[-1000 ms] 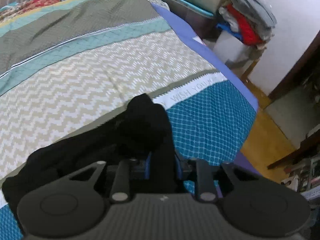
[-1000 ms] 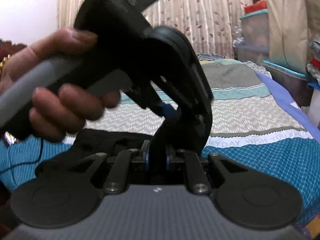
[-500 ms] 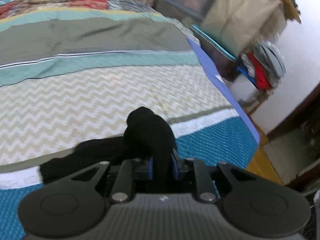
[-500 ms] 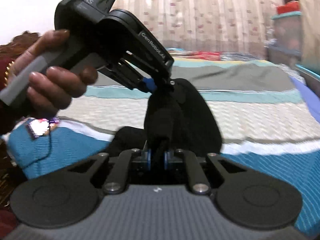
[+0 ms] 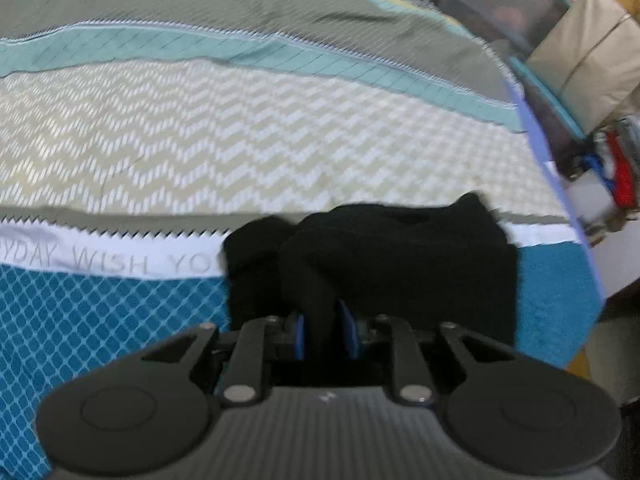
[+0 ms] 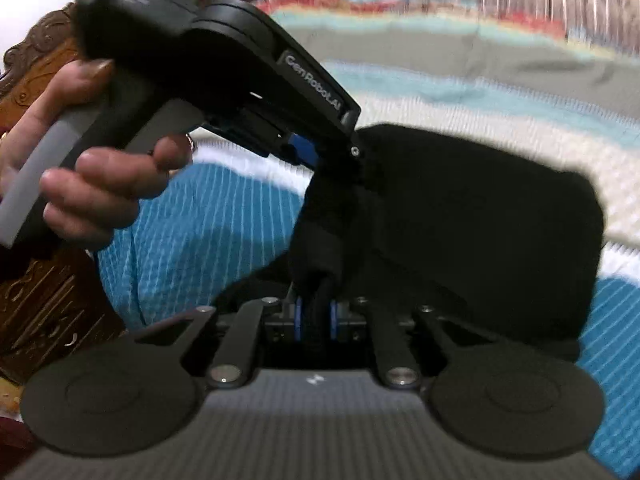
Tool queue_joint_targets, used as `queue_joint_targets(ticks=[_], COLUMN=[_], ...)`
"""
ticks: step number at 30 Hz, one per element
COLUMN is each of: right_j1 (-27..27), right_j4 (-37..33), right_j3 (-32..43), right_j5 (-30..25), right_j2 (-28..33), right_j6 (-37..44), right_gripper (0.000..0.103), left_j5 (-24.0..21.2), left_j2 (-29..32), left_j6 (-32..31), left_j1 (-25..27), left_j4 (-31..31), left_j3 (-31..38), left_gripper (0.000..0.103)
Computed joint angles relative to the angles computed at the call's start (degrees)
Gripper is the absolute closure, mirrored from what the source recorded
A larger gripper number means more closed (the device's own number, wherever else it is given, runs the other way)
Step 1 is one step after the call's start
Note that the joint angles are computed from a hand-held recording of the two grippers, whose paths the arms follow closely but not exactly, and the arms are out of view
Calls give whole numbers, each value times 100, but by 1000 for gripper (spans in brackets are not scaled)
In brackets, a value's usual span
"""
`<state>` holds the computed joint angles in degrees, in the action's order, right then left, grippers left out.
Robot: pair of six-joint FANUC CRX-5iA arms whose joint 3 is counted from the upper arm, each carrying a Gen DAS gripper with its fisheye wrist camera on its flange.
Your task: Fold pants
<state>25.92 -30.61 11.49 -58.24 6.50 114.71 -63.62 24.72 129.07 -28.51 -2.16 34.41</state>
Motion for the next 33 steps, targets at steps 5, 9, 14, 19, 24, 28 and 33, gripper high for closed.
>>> queue_joint_targets(ticks=[5, 9, 14, 19, 24, 28, 33], right_j1=[-840, -1766, -2191, -2393, -2326, -2302, -2228], right_j4=[-1411, -2402, -2028, -2109, -2112, -2086, -2032], right_j3=[554, 524, 139, 227, 378, 277, 165], right_j5=[-1351, -1407, -453, -784, -1174, -1235, -1116], right_j2=[163, -31, -270, 35, 284, 245, 104], right_j6=[381, 417, -751, -1797, -2078, -2161, -2004], right_gripper=[57, 53, 19, 14, 14, 11, 8], left_j5=[-164, -222, 538, 1151, 1431, 1719, 1479], left_j2=[-127, -298, -582, -647, -599, -639, -561], left_j6=[373, 565, 224, -217, -254, -120, 619], left_j1=[-208, -312, -97, 84, 159, 150, -187], left_j4=[-727, -1020, -137, 904, 1384, 1378, 328], left_j3=[-63, -179, -914, -1540, -1890, -2119, -1720], left_gripper=[40, 2, 0, 0, 0, 0, 0])
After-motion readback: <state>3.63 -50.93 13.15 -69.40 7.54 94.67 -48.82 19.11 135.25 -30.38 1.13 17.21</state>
